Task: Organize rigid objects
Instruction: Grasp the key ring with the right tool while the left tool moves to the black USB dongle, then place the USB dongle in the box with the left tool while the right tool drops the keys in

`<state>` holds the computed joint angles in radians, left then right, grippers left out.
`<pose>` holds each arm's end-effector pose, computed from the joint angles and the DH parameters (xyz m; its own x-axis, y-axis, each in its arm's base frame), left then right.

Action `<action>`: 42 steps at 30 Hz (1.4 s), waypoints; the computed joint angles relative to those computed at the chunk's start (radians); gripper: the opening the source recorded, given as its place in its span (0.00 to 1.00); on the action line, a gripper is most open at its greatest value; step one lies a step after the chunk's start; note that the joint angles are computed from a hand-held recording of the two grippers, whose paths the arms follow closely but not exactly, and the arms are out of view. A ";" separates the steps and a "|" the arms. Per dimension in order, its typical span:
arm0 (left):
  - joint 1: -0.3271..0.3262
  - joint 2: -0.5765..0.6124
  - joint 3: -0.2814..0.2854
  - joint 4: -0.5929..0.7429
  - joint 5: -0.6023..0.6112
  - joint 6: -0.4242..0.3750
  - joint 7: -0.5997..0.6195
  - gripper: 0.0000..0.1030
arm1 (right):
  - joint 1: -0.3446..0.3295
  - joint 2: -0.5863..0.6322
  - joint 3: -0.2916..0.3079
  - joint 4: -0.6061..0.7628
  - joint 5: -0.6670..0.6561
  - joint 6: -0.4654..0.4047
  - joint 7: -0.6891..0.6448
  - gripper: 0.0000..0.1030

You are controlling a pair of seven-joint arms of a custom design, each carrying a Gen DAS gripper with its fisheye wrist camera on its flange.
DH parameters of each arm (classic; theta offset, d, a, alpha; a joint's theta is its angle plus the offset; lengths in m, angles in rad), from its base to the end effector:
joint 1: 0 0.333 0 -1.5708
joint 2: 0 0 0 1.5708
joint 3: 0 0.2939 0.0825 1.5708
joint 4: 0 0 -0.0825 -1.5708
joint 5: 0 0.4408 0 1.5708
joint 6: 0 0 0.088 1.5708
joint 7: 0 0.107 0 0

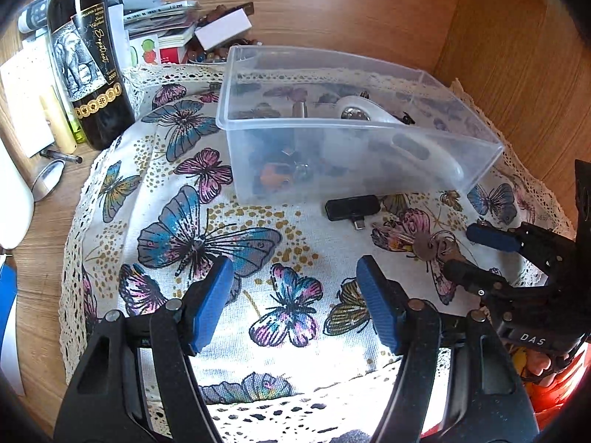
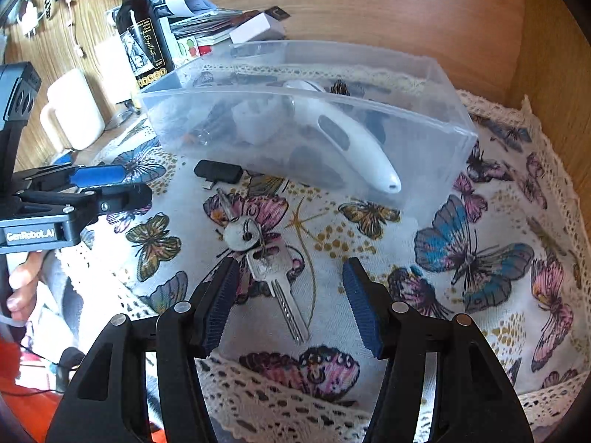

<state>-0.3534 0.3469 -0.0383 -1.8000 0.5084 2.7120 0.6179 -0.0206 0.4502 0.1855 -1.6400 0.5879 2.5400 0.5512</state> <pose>0.6609 -0.2894 0.3638 0.1190 -0.9840 0.1328 -0.7948 -0.1746 -0.5813 0.7436 0.1011 0.3591 0.6788 -0.7328 -0.0466 -0.5975 -0.5143 -0.6152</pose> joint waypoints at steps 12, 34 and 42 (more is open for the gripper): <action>-0.012 0.159 -0.013 0.223 -0.109 -0.052 0.150 0.66 | -0.027 0.006 0.024 -0.006 0.061 0.038 -0.075 0.22; -0.077 0.219 0.053 0.297 -0.086 -0.059 0.104 0.43 | -0.066 -0.037 0.025 0.001 0.249 0.101 -0.144 0.22; -0.119 0.102 0.108 0.156 0.059 0.047 -0.041 0.43 | -0.060 -0.068 0.032 -0.006 0.340 0.134 -0.207 0.22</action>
